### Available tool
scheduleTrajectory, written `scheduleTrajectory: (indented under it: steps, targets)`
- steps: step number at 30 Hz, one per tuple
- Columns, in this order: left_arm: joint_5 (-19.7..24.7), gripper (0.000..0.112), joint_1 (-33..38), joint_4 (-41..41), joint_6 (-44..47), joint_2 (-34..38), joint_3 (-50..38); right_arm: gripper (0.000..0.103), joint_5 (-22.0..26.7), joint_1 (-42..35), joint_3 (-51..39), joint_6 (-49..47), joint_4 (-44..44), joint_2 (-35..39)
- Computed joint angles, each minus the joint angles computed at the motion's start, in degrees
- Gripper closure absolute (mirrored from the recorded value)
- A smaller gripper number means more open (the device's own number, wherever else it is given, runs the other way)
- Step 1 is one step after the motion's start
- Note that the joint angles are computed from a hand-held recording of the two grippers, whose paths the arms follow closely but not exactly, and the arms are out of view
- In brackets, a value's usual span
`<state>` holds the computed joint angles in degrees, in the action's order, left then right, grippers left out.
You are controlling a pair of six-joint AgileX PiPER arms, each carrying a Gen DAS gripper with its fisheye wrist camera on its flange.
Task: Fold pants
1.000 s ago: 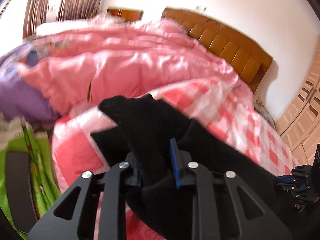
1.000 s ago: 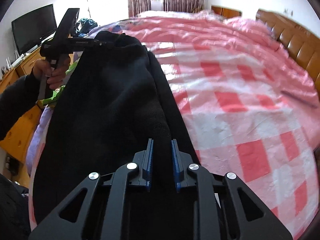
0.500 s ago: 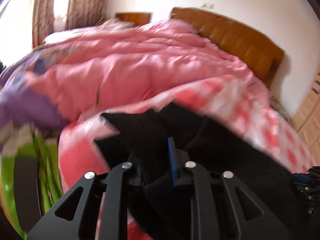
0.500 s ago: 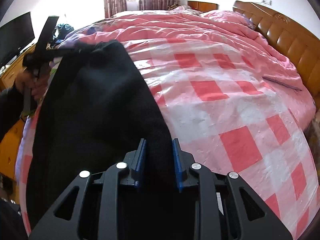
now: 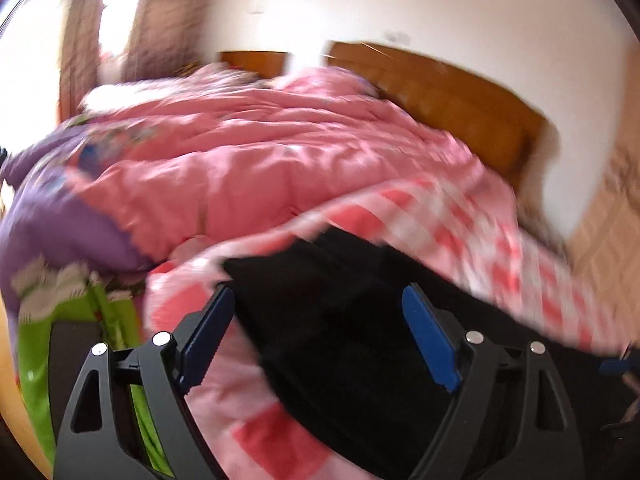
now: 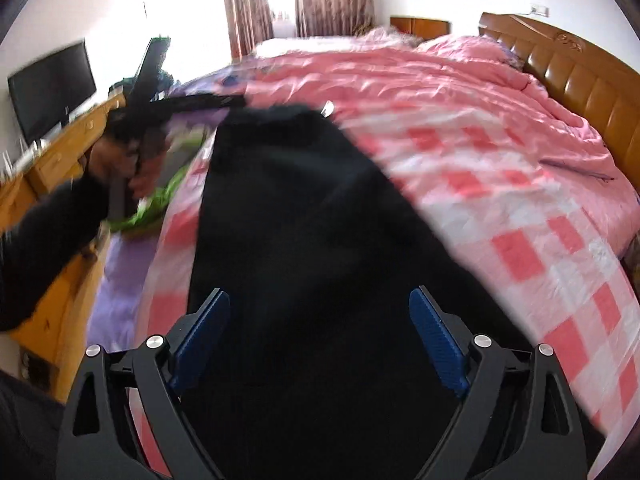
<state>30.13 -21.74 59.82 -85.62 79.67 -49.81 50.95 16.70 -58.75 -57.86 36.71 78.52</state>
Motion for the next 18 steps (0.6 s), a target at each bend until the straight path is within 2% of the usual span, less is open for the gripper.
scheduleTrajectory:
  steps: [2, 4, 5, 6, 7, 8, 9, 12, 13, 15, 18]
  targets:
    - [3.29, 0.024, -3.53, -0.69, 3.08, 4.05, -2.12, 0.017, -2.24, 3.33, 3.41, 4.91, -5.15, -2.50]
    - [11.23, 0.019, -6.97, 0.79, 5.05, 12.03, -5.96, 0.019, -2.32, 6.90, 6.78, 10.43, -11.12, -4.35]
    - [12.71, 0.015, -6.82, 0.18, 6.94, 15.20, -7.32, 0.018, -2.25, 8.02, 8.50, 11.73, -12.56, -5.27]
    - [11.89, 0.012, -6.00, -0.10, 7.07, 16.41, -7.24, 0.018, -3.93, 8.85, 11.23, 12.20, -13.22, -7.34]
    - [9.27, 0.011, -4.60, 0.00, 5.67, 15.69, -6.06, 0.018, -4.68, 8.73, 12.83, 12.04, -12.89, -9.20]
    - [7.77, 0.011, -3.33, -1.99, 6.55, 14.59, -5.82, 0.018, -3.15, 7.43, 13.21, 12.23, -12.15, -10.03]
    - [8.21, 0.011, -3.19, -3.57, 7.57, 13.73, -6.06, 0.018, -0.56, 5.84, 12.63, 12.37, -11.46, -10.42]
    - [14.69, 0.012, -7.60, -0.01, 2.41, 10.34, -5.47, 0.018, 6.56, -1.56, 12.52, 8.83, -7.03, -14.71]
    - [16.50, 0.012, -10.14, 2.22, 0.17, 8.80, -4.88, 0.018, 6.84, -4.58, 12.76, 7.03, -5.89, -16.11]
    - [20.14, 0.011, -16.34, 5.10, -2.63, 7.05, -5.35, 0.017, 3.94, -10.09, 12.61, 6.29, -6.07, -16.50]
    - [19.62, 0.011, -21.35, 3.91, 1.89, 9.22, -9.61, 0.017, 0.34, -19.69, 7.73, 7.22, -3.65, -8.69]
